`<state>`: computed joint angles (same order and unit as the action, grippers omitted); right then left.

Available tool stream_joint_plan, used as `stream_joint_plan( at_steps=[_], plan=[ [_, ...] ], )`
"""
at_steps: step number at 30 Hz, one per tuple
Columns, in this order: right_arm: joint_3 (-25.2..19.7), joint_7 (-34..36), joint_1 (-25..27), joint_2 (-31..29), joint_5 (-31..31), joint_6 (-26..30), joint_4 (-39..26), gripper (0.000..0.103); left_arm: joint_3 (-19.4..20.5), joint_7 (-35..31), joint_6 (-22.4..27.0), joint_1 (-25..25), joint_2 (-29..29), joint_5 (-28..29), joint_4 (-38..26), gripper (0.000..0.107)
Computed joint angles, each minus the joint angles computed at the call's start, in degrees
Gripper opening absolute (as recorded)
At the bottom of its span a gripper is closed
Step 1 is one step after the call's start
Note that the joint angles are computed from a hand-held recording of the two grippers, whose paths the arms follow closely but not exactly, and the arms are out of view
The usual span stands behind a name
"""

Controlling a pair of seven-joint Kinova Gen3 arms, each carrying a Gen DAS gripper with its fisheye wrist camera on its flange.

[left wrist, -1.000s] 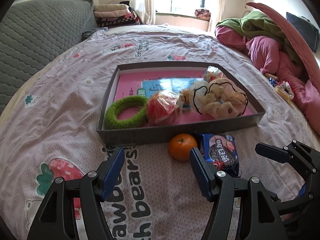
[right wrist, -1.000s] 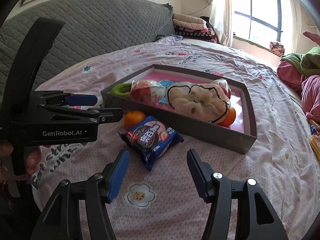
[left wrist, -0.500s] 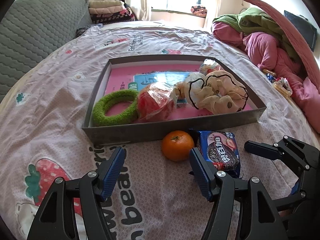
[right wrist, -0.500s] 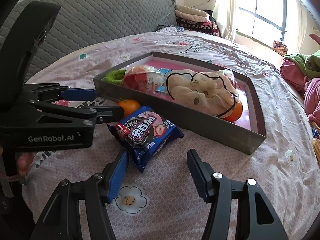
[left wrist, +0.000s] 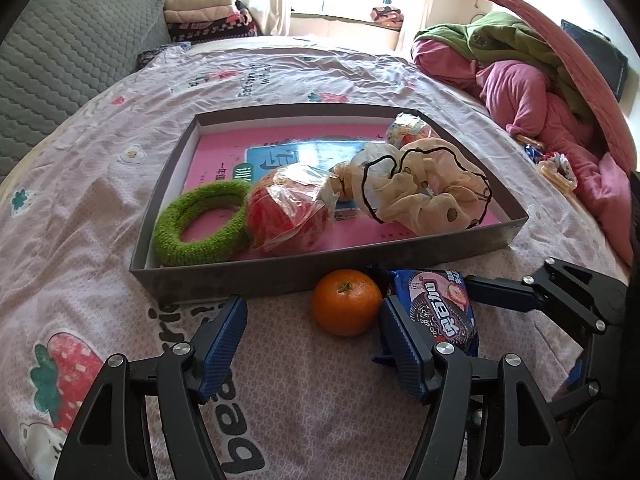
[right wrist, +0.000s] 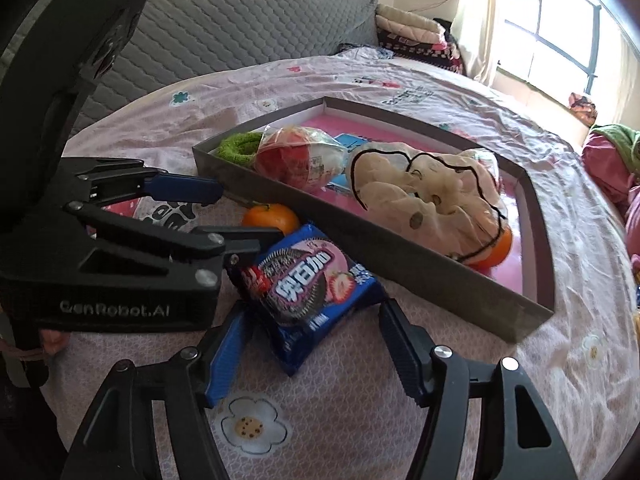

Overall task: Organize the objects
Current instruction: 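Grasp the orange with the left tool while the right tool grasps the blue snack packet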

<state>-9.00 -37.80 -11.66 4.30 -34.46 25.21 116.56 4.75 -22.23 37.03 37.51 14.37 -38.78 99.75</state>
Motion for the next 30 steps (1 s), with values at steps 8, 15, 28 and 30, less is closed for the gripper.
stream_joint_plan(
  at_steps=[8, 15, 28, 30],
  plan=[
    [-0.18, 0.63, 1.81, 3.71, 0.99, 4.32, -4.81, 0.073, 0.05, -3.12, -1.31, -1.1, 1.01, 2.76, -0.95, 0.072],
    [-1.57, 2.19, 3.14, 4.44, -0.12, 3.9, -4.81, 0.072, -0.83, -4.2, -2.98, -1.45, 1.49, 4.63, -0.91, 0.072],
    [-1.45, 8.39, 3.95, 2.19, -5.61, 1.53, -1.7, 0.058, -0.84, -8.5, -5.51, -2.28, 1.98, 9.17, -1.09, 0.044],
    [-1.21, 10.15, 4.64, 2.07, -7.65, 2.48, -1.67, 0.058, -1.25, -8.68, -5.59, -1.67, 2.35, 9.05, -1.36, 0.04]
  ],
)
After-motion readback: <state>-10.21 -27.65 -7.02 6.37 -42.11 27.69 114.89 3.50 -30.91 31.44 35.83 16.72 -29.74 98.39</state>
